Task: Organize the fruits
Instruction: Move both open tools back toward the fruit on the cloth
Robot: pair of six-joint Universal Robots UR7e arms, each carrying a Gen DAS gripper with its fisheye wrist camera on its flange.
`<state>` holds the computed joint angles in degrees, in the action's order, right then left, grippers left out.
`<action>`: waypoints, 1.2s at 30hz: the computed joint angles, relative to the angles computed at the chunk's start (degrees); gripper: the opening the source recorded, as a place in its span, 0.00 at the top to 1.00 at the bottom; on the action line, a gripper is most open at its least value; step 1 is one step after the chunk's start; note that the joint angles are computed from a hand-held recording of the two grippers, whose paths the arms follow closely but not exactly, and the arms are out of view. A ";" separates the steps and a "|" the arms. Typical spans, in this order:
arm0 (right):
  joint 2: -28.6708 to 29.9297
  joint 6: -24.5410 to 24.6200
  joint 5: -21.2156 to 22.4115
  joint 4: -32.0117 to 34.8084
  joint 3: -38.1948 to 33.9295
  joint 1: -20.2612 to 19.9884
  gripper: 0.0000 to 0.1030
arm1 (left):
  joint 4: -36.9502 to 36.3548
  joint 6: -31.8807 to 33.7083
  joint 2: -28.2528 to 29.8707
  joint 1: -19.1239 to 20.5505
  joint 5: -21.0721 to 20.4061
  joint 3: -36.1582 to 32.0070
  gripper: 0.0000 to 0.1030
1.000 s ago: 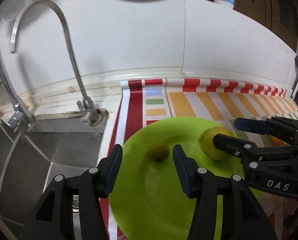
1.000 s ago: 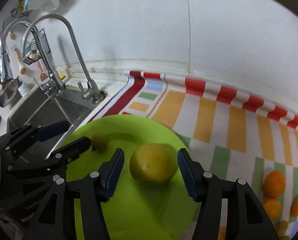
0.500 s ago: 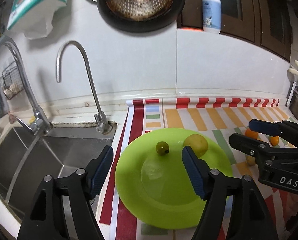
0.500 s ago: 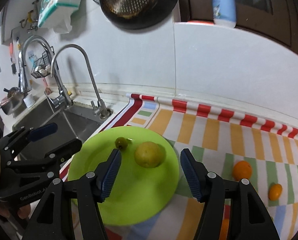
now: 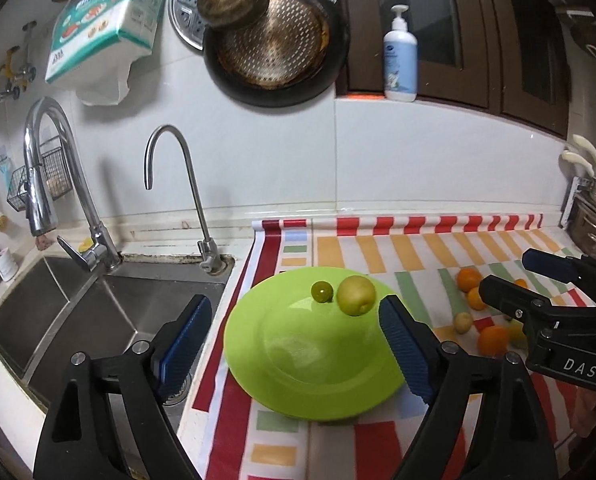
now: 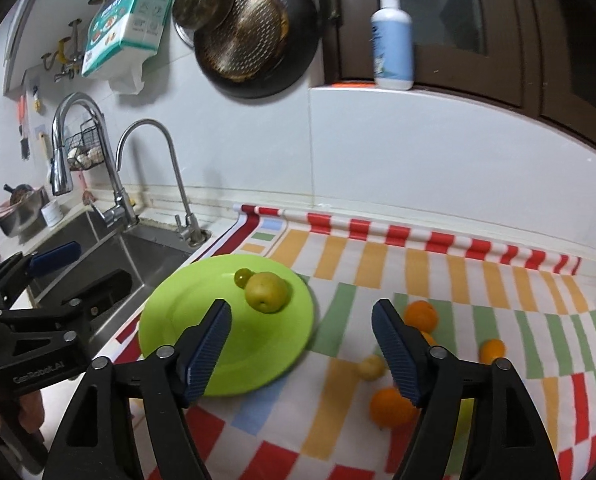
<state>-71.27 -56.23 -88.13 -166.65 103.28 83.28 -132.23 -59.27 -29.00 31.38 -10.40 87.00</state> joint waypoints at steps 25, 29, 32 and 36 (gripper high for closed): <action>-8.56 -2.16 2.17 -4.76 3.48 -7.75 0.22 | -33.59 34.63 14.15 -2.86 -5.02 -11.46 0.11; -8.46 -3.36 2.23 -4.20 2.51 -8.66 0.22 | -36.89 40.05 16.64 -2.53 -6.92 -14.37 0.11; -8.05 -4.75 2.14 -3.81 1.79 -9.28 0.22 | -38.18 43.03 18.19 -2.03 -8.48 -16.39 0.11; -7.08 -6.24 1.65 -2.50 0.54 -10.02 0.22 | -36.64 43.66 19.34 -0.96 -11.16 -18.36 0.14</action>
<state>-78.35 -62.47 -86.48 -169.15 103.82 73.26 -168.88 -15.61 -9.66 30.42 -21.56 68.64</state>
